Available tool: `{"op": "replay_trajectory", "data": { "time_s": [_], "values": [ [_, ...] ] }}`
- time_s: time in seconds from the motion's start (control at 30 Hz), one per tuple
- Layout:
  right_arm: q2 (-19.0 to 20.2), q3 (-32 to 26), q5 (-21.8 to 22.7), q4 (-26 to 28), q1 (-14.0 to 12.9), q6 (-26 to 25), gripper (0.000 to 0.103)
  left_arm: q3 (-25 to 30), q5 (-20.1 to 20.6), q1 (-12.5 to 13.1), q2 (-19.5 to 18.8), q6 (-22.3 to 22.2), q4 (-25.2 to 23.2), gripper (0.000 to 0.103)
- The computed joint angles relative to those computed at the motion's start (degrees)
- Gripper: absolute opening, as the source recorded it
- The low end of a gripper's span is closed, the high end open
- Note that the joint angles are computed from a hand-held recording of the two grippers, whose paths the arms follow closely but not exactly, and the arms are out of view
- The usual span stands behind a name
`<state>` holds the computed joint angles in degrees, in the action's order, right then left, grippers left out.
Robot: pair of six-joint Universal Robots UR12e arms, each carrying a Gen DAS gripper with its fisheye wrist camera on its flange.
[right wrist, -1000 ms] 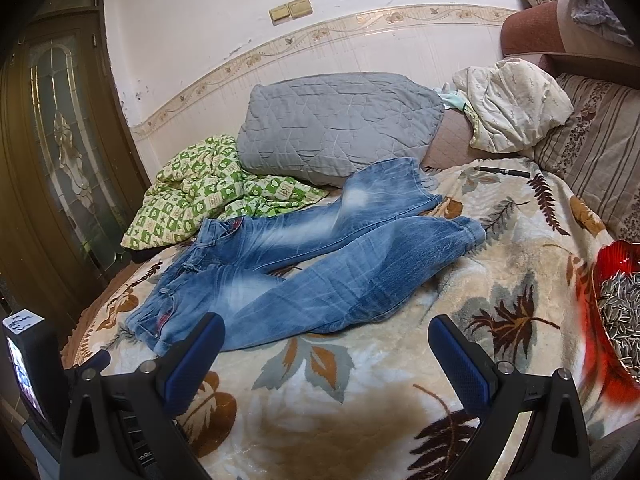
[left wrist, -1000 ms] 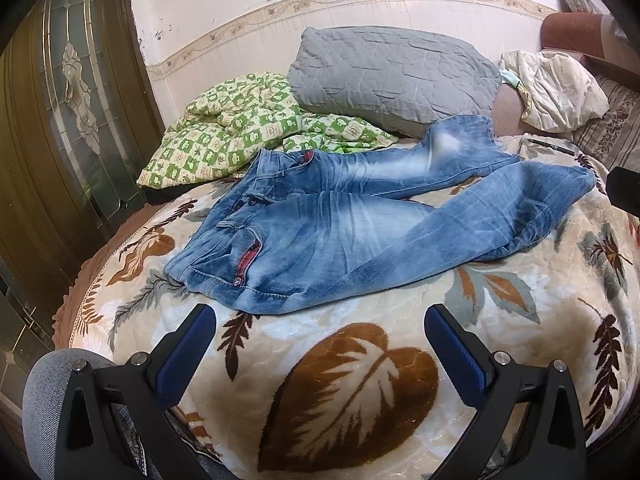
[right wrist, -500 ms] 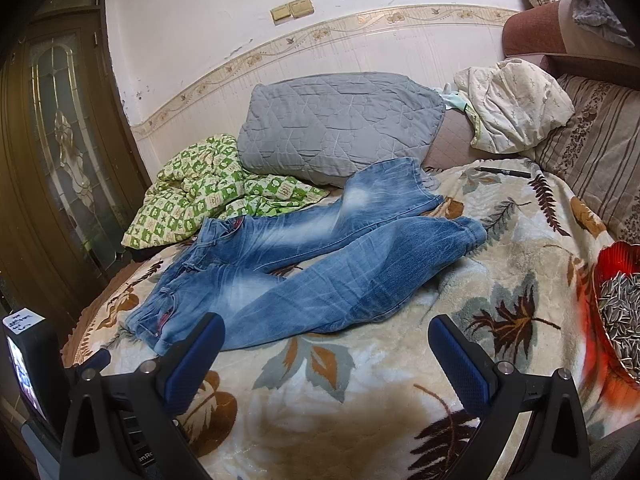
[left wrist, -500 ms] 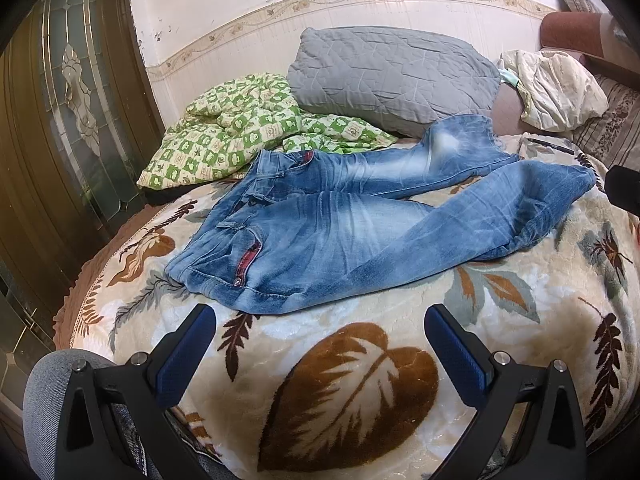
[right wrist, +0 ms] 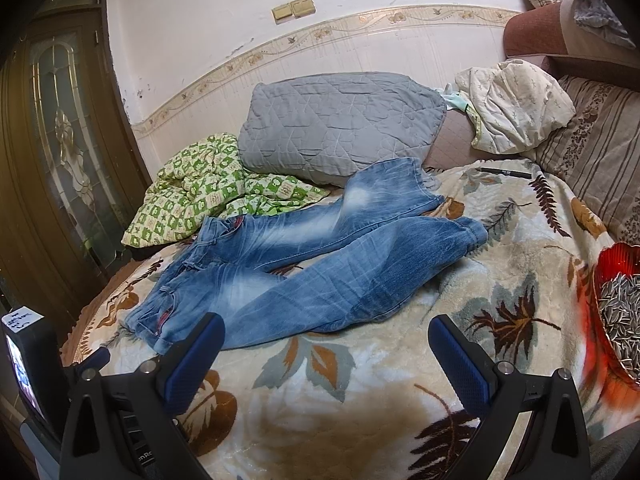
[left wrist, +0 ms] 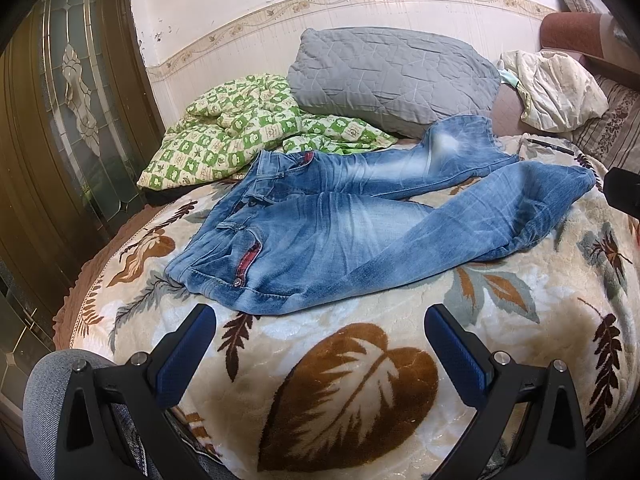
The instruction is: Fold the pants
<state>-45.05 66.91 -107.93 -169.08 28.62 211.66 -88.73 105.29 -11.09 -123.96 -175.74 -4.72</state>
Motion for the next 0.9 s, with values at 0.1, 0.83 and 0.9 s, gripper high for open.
{"op": "replay_trajectory", "data": {
  "time_s": [0.1, 0.83, 0.9],
  "values": [
    [0.0, 0.1, 0.1, -0.4, 0.0, 0.0, 0.103, -0.1, -0.2, 0.0, 0.1, -0.2, 0.4, 0.103],
    [0.1, -0.3, -0.5, 0.8, 0.0, -0.2, 0.103, -0.4, -1.0, 0.3, 0.1, 0.0, 0.2, 0.103],
    [0.1, -0.2, -0.3, 0.7, 0.0, -0.2, 0.103, -0.4, -1.0, 0.3, 0.2, -0.1, 0.2, 0.103]
  ]
}}
